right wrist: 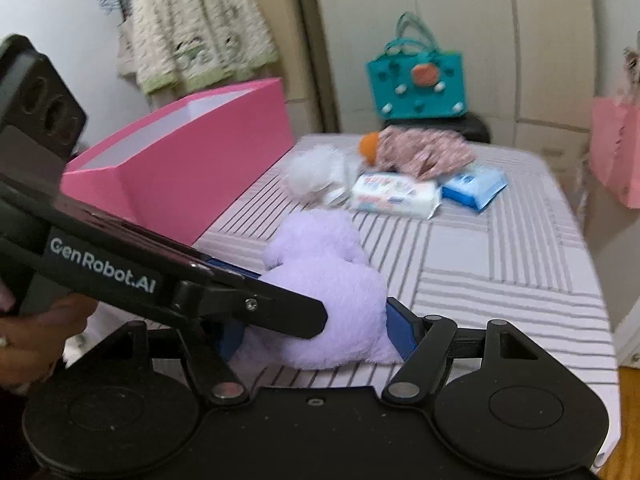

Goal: Organize soft objects
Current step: 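Lift the lavender plush with both tools and carry it over the shoebox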

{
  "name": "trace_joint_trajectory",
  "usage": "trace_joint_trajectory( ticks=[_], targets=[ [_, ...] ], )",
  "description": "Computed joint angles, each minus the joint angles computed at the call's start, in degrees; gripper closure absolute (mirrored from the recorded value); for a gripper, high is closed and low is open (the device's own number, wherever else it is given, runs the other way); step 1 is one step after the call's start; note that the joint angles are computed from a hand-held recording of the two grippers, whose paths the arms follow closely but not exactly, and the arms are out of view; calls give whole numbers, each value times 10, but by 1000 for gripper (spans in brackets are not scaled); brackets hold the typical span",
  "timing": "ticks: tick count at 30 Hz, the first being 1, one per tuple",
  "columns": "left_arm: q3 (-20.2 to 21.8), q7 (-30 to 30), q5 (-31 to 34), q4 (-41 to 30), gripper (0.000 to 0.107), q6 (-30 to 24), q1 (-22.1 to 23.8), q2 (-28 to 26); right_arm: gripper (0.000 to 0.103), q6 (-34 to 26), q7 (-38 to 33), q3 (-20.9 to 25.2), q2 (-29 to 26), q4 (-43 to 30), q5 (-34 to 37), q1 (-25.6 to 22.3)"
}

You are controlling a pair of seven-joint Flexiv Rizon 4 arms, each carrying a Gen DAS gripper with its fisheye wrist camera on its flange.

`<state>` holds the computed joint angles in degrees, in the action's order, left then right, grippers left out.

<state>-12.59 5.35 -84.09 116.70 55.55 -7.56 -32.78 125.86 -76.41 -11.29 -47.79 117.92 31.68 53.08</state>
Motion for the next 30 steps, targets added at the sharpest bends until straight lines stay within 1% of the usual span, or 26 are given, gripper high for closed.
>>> trace_joint_trajectory(
  ticks=[1,2,6,10,12,17,23,27,30],
  targets=[
    [2,-3,4,3,67,-3,2,3,27,0,1,11,6,4,-13,-10],
    [4,-4,7,7,67,-5,3,7,27,-3,0,13,9,5,-16,-10],
    [13,-9,19,24,67,-17,10,26,27,-28,-13,-7,26,12,-17,19],
    [25,-23,52,33,67,-38,23,43,27,-53,-5,-3,51,17,-37,20],
    [32,-41,73,33,67,-54,34,49,27,-61,6,7,62,18,-54,10],
    [45,-43,90,45,67,-93,63,74,27,-72,15,16,82,16,-93,5],
    [69,-46,119,60,68,-127,89,106,27,-123,25,12,113,6,-146,12],
    [81,-29,120,70,68,-124,96,130,27,-154,34,-23,124,-3,-175,45],
    [87,-4,103,76,68,-119,100,145,27,-163,38,-51,127,-11,-196,68]
  ],
)
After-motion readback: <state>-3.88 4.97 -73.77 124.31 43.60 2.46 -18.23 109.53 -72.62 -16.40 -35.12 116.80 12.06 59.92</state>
